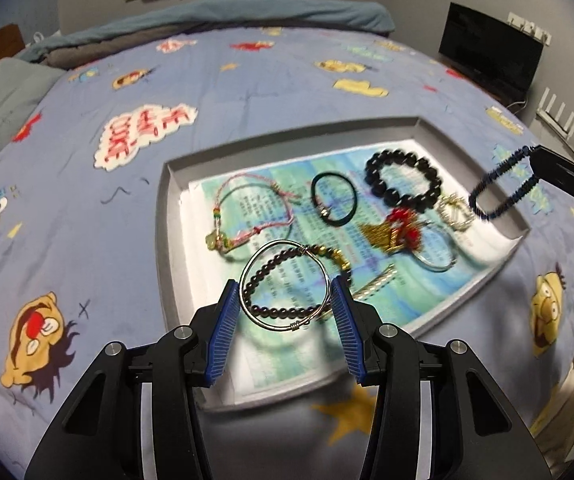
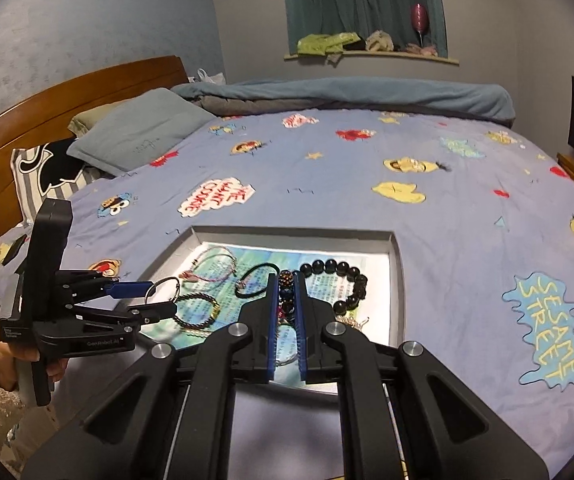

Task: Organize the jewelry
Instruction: 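Carry the blue bracelet and silver ring into the gray tray with both grippers, then open both grippers to release the bracelet and ring, then withdraw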

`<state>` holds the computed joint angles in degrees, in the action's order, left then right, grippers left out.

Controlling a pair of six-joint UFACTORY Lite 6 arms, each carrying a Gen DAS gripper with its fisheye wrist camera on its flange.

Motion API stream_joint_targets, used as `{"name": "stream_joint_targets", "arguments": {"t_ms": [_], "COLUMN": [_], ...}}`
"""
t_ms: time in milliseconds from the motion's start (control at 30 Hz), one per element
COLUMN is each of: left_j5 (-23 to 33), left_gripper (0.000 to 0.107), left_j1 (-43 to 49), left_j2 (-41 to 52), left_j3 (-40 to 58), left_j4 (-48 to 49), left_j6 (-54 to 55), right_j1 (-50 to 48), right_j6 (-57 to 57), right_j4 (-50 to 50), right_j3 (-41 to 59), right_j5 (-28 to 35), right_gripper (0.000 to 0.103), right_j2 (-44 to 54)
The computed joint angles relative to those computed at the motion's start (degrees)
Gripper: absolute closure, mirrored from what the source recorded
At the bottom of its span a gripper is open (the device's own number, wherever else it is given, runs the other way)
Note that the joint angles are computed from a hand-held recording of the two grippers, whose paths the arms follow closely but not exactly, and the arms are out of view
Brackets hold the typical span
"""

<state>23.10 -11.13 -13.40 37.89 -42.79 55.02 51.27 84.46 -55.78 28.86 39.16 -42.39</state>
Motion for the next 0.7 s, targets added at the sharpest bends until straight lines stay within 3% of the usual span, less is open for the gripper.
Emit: {"name": "stream_joint_targets", "arguments": {"t_ms": [333, 600, 633, 700], "left_j5": [-0.3, -1.1, -0.9, -0.2], "left_gripper": [0.058, 0.052, 0.052, 0.051], "left_j1": [1.1, 0.0, 0.0, 0.1], "left_j2": [4.6, 3.3, 2.8, 0.8], "left_j3": [1.1, 0.4, 0.2, -0.6], "left_j4": [-1.5, -0.8, -0.8, -0.8], "left_j6": [3.3, 2.3, 2.3, 2.2], "right_j1": [-13.9, -15.9, -15.3, -14.8], "right_j6": [-7.0, -8.8, -8.0, -7.8], "right_j4": [8.9, 11.2, 10.7, 10.7], "right_j3": [-8.7, -11.6, -11.6, -11.6], "right_j5": [-12.5, -12.4, -11.5, -10.8], "right_gripper": [0.096, 0.095, 0.092, 0.076], "right_j2": [0.7, -2.0, -2.2, -3.2]}}
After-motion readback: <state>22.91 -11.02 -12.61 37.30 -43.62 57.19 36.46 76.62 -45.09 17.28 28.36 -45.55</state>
